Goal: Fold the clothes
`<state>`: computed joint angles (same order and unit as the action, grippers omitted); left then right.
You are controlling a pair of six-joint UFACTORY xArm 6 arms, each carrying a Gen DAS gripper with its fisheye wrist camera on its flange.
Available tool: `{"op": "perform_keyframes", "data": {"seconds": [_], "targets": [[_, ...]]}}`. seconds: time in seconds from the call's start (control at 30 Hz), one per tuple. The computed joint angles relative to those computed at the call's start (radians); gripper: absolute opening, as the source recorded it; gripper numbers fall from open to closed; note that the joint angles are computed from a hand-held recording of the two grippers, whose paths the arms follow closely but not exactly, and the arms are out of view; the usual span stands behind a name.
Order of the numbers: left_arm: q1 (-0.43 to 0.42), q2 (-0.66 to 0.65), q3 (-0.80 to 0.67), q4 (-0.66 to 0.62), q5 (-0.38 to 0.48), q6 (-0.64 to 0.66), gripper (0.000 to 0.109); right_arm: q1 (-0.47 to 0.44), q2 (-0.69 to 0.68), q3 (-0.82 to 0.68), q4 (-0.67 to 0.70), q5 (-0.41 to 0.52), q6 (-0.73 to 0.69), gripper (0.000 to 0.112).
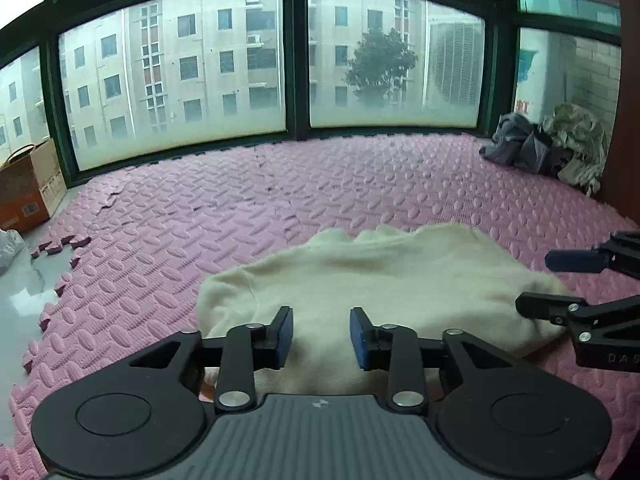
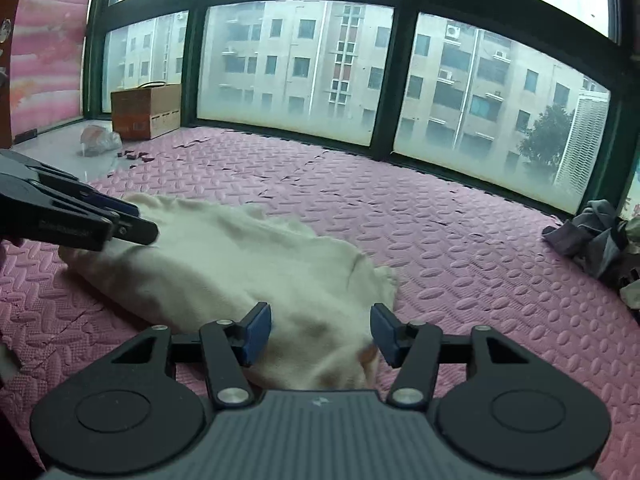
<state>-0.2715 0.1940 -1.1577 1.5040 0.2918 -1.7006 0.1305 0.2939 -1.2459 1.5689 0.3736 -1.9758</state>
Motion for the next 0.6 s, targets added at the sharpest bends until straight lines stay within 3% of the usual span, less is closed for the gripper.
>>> {"op": "perform_keyframes", "data": {"seconds": [0.17,0.37,0.6], "targets": [[-0.013,-0.012,0.0,0.033,-0.012,-0.02,0.037,0.0,0.035,-0.02,-0.068,-0.05,0.089,0.057],[-0.026,0.027,-0.048,0.019,-0.051,0.02,0.037,-0.013,0.022,-0.027,0.013,-0.057,0.045,0.058],[-0.05,0.097,-0.112,-0.031,-0.08,0.081,0.037,-0.028,0.049,-0.031,-0.028,-0.091,0.105,0.061]]}}
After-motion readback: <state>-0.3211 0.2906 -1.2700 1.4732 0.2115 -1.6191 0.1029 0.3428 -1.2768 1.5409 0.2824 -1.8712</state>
